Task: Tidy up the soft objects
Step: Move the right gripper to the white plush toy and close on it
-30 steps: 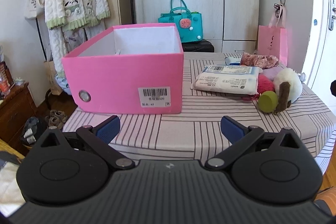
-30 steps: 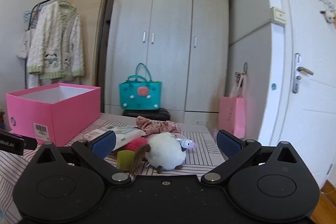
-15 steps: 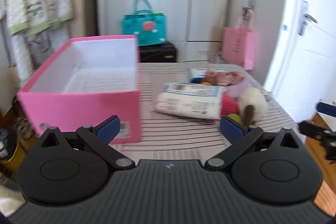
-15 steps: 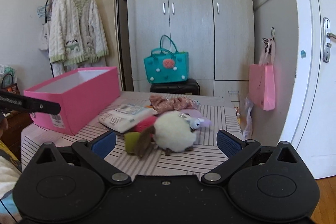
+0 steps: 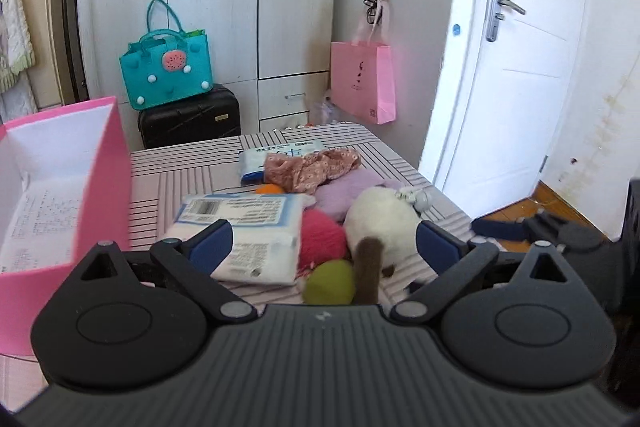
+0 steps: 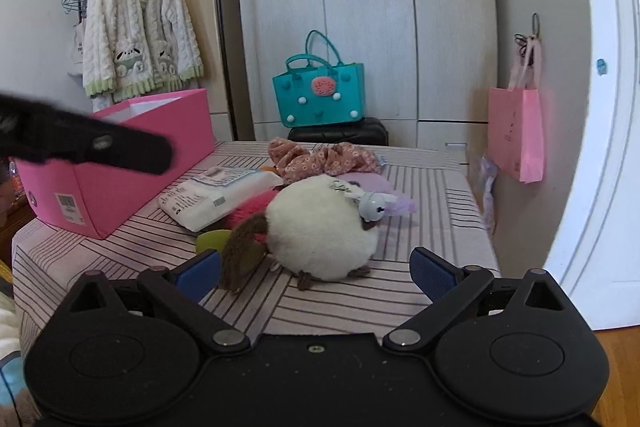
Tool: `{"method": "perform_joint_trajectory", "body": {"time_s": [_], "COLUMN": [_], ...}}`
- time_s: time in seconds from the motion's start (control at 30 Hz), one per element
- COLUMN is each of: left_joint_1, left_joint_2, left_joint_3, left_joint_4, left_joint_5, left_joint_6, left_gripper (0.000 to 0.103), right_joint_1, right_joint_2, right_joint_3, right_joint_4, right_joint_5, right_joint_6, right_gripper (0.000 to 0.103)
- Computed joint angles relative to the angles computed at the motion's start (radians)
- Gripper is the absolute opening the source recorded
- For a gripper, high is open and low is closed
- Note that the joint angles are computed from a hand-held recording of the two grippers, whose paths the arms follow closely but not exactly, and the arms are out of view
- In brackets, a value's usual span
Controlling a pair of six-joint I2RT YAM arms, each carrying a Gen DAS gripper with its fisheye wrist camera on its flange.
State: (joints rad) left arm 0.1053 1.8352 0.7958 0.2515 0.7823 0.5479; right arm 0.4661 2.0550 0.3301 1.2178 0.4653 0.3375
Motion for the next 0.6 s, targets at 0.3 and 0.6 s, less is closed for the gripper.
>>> {"method": "perform_joint_trajectory", "body": {"time_s": [0.3,0.6], "left_joint_1": [-0.133,-0.203], "left_joint_2": [0.083,0.156], "left_joint_3": [0.093,0.224], "left_joint_4": [-0.051,-0.176], "left_joint_5": [-0.084,-0.121], "left_joint_6": [0.021,0.016], "left_gripper": [0.088,0.075], "right_joint_1": [-0.079,-0.152], "right_joint_2": [0.106,0.060], "right_joint_3": [0.100,0.078], "right_joint_4": [0.004,-0.004], "right_joint_5": [-0.117,-0.240], "right_joint_6": [-0.011,-0.019], "right_gripper": [0.098,0.098]}}
